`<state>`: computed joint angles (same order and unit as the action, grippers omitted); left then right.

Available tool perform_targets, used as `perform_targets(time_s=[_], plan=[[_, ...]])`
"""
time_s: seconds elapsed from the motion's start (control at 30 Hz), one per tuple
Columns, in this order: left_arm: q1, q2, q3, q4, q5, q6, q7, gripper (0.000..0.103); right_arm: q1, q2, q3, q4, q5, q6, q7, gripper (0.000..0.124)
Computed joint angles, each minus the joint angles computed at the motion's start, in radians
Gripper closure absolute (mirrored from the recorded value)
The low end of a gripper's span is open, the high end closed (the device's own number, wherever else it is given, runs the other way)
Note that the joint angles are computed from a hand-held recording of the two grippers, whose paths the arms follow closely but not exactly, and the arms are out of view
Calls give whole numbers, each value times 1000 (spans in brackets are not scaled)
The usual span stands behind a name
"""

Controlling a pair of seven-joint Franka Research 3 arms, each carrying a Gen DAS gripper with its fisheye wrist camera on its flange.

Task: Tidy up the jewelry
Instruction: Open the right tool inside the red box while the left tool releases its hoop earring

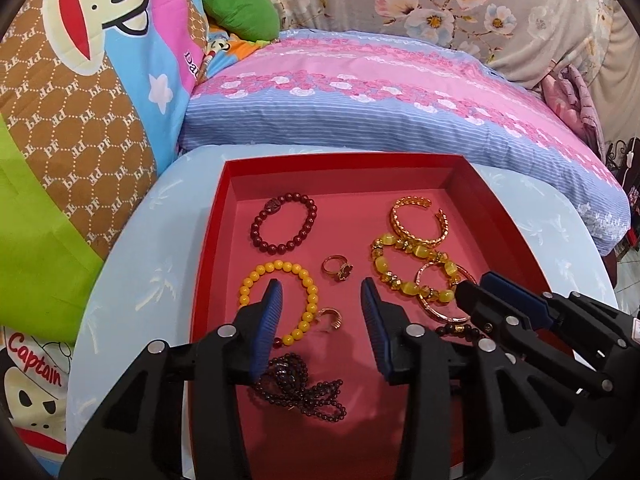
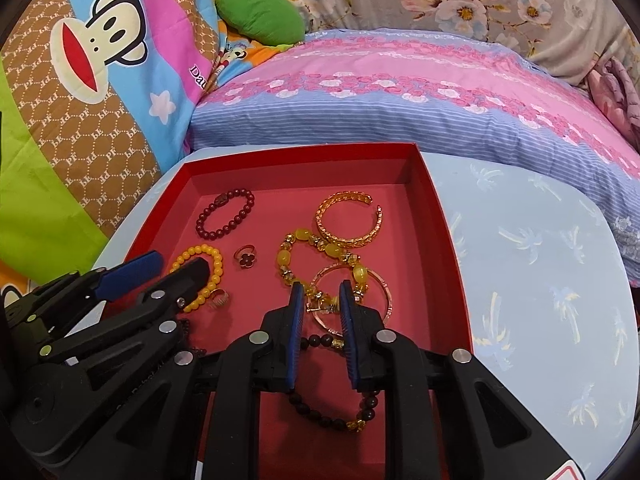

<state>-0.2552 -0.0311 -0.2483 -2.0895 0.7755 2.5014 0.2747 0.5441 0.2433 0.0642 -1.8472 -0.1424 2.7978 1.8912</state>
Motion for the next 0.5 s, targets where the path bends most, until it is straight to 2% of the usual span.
perform_targets(time_s=[0.3, 0.37, 0.5], plan=[[-11, -21, -11, 1, 10, -54, -8, 60, 17, -28, -19, -18, -73, -10, 70, 98], [-11, -31, -14, -5, 6, -64, -19, 56, 19, -43, -22, -29, -102, -13, 96, 96], [-12, -68, -23, -34, 2, -71, -48, 50, 15, -85, -25, -69, -167, -9, 171, 83]])
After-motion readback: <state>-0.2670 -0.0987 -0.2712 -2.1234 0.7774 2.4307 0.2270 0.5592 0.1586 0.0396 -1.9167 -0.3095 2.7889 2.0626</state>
